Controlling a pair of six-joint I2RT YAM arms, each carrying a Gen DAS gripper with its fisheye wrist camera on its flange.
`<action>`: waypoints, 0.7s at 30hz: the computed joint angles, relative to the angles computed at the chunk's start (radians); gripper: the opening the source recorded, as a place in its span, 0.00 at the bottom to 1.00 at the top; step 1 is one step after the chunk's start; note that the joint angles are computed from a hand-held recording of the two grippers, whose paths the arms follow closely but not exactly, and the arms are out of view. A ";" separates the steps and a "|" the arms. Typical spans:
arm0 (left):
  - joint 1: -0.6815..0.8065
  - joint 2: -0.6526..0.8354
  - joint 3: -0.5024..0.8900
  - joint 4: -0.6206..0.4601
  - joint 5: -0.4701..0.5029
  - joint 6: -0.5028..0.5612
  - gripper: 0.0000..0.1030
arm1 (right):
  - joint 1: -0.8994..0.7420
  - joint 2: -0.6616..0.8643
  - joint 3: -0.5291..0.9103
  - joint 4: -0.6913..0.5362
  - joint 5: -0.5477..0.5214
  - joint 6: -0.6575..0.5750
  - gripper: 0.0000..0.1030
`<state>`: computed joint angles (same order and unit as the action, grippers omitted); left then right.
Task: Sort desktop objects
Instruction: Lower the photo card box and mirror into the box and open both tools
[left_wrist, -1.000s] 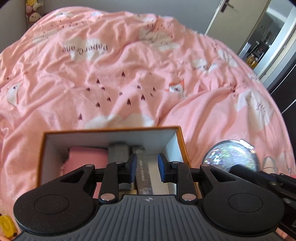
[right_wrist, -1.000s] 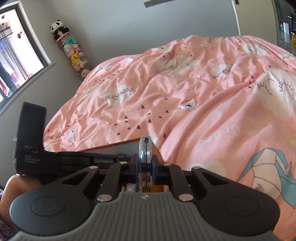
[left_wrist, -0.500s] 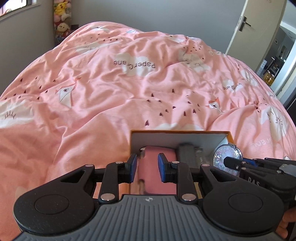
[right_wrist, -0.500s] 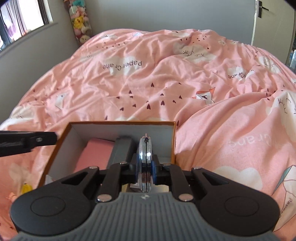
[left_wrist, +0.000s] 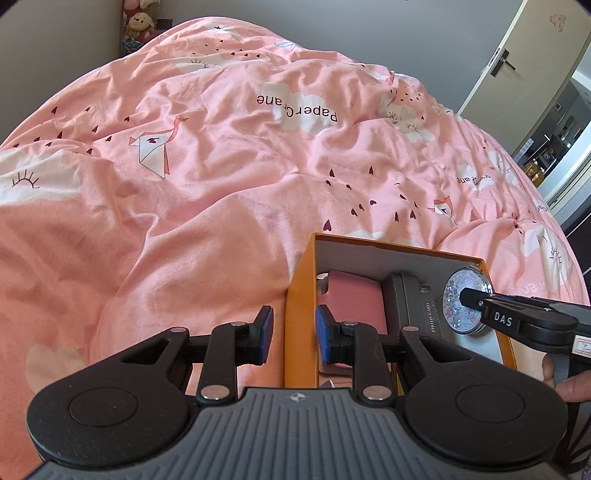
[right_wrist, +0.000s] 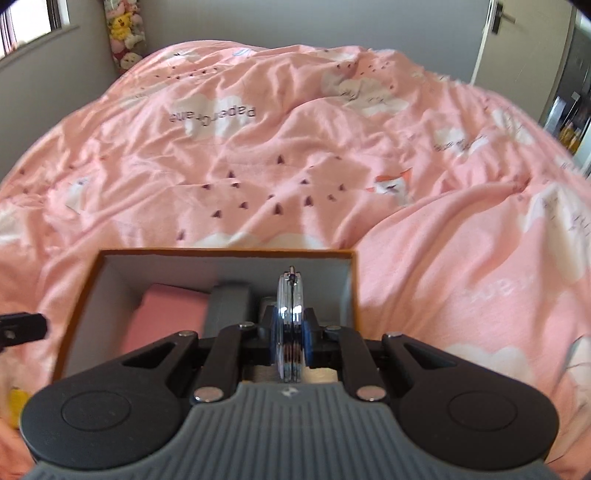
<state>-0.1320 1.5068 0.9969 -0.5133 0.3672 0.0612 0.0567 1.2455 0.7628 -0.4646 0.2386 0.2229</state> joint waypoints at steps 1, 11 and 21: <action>0.006 0.007 0.004 -0.001 0.007 0.001 0.27 | 0.005 0.013 0.004 0.001 0.017 -0.007 0.14; 0.054 0.032 0.015 -0.011 0.035 0.027 0.27 | 0.012 0.159 0.024 0.055 0.045 0.019 0.14; 0.060 0.034 0.016 -0.021 0.048 0.039 0.27 | 0.009 0.192 0.047 0.066 0.042 0.008 0.14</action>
